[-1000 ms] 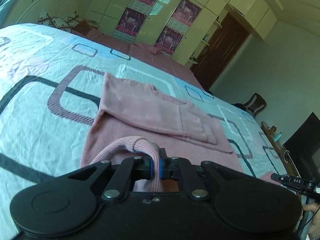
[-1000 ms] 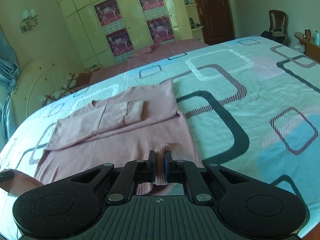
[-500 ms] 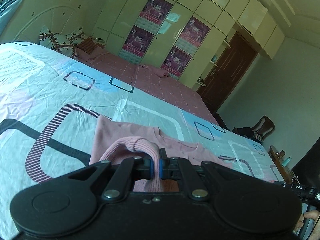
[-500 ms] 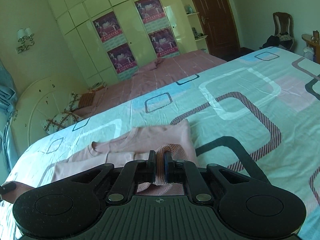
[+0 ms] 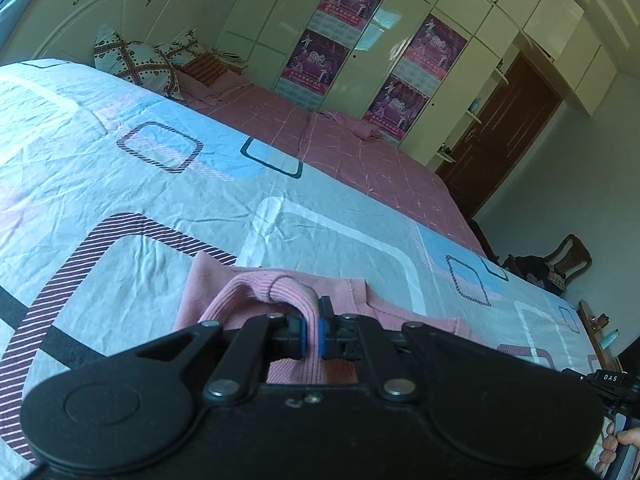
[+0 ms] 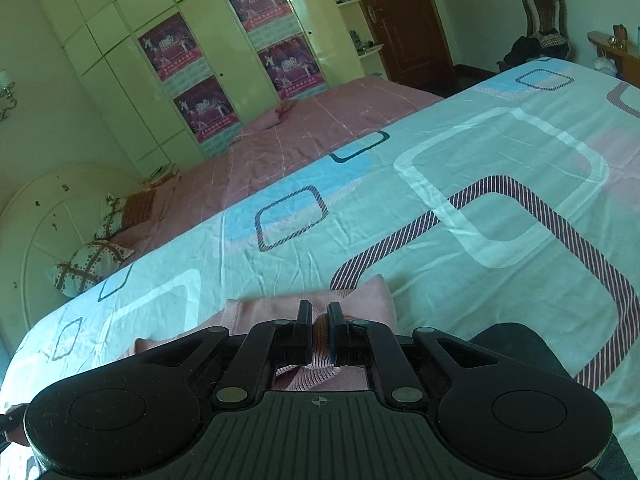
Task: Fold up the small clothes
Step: 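Lift the hem with both tools and fold it up onto the collar, then open both tools at the collar and press the folded hem flat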
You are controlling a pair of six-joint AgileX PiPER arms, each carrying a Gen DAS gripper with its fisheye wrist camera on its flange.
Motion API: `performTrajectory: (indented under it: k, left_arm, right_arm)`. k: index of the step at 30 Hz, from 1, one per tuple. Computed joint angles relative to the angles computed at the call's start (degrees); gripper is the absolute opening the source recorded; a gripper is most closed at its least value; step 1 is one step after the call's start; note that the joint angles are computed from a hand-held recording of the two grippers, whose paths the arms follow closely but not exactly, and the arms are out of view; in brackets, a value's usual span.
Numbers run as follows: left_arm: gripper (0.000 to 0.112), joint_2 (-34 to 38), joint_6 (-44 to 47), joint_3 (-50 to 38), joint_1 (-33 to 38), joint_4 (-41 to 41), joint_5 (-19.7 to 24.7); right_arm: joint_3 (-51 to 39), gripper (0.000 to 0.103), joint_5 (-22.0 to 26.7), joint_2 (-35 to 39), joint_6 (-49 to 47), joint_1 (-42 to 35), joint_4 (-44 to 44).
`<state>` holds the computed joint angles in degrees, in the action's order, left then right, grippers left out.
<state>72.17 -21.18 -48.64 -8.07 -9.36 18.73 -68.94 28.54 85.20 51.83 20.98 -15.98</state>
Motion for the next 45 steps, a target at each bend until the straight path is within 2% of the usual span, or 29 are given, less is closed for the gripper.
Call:
performTrajectory:
  k: [1,2,4,7,9,10,11,12,14,15,16,17,19,25,27,28,31,36,37,39,40,43,45]
  left_arm:
    - [0.004,1.4,-2.0,-0.5,-0.2,2.0,-0.1]
    - [0.004,2.7,-4.4,-1.2,-0.5,4.7,0.0]
    - [0.006,5.9,-6.0,-3.1,-1.0,7.7,1.4]
    - [0.017,8.5,-9.9,-4.3,-1.6,12.3,1.8]
    - [0.032,8.5,-8.4,-3.9,-0.9,10.9,0.9]
    - [0.039,8.1,-7.4,-3.5,-0.5,10.4,0.6]
    - [0.054,7.5,-8.2,-3.4,-0.3,11.9,0.8]
    - [0.065,6.6,-8.8,-3.0,-0.2,13.4,1.0]
    - [0.067,4.8,-5.6,-2.2,0.6,12.6,0.7]
    - [0.067,4.5,-3.9,-2.3,1.1,12.3,1.3]
    - [0.067,4.1,-2.5,-2.2,1.4,11.7,1.6]
    - [0.067,4.2,0.3,-2.3,2.0,9.9,1.6]
    - [0.067,5.4,4.4,-3.1,2.5,7.1,2.0]
    - [0.062,12.2,7.6,-6.1,1.5,6.4,0.8]
    - [0.059,14.5,9.0,-7.1,1.7,5.3,0.4]
    - [0.058,15.2,10.5,-7.5,1.9,4.1,0.5]
    - [0.05,17.0,17.2,-8.1,2.6,-0.6,0.8]
    - [0.037,17.9,29.5,-7.7,4.4,-11.6,1.5]
    - [0.036,17.9,31.8,-7.5,4.7,-13.9,1.6]
    - [0.021,17.7,36.8,-6.9,5.1,-18.2,1.9]
    - [0.019,17.4,38.0,-6.6,5.0,-19.1,1.7]
    - [0.014,16.2,38.8,-5.3,4.5,-20.5,0.2]
    - [0.013,15.0,40.1,-3.9,4.2,-22.8,-2.3]
  right_arm:
    - [-0.6,0.006,-0.1,1.2,-0.5,-0.3,0.4]
    - [-1.5,0.0,-0.1,2.6,-0.9,-0.7,1.1]
    - [-2.9,0.0,-0.1,5.2,0.0,-1.3,-0.1]
    - [-5.1,0.0,-0.1,8.8,-4.8,-2.9,4.1]
    - [-4.6,0.0,-1.4,9.5,-4.3,-3.4,3.6]
    - [-4.0,0.0,-2.7,9.5,-6.9,-4.3,6.7]
    - [-3.6,0.0,-3.6,9.5,-10.8,-5.2,10.7]
    - [-3.2,0.0,-4.0,9.4,-13.9,-5.9,13.2]
    - [-2.8,0.002,-4.1,9.4,-19.0,-6.5,16.1]
    - [-2.6,0.004,-4.1,9.5,-23.1,-7.0,19.0]
    - [-2.6,0.012,-3.8,9.8,-27.6,-7.6,22.4]
    - [-2.8,0.033,-3.5,10.3,-30.3,-7.8,24.5]
    - [-1.9,0.052,-4.5,10.6,-32.2,-7.6,25.0]
    - [-3.0,0.052,-4.6,13.2,-40.0,-7.0,28.2]
    - [-3.2,0.048,-4.4,13.6,-43.0,-6.9,29.1]
    - [-3.7,0.042,-3.9,14.1,-44.9,-7.2,30.2]
    - [-4.2,0.034,-3.2,15.1,-50.4,-8.3,33.7]
    - [-5.5,0.033,-0.7,16.6,-63.5,-10.4,43.5]
    - [-6.1,0.033,-0.1,16.9,-64.2,-10.3,43.1]
    - [-6.8,0.023,1.1,17.3,-65.1,-10.4,43.4]
    - [-7.2,0.01,2.0,17.4,-66.8,-10.6,44.5]
    - [-6.9,0.009,1.8,16.8,-67.8,-9.8,42.6]
    - [-5.5,0.008,0.0,15.6,-68.6,-9.3,42.6]
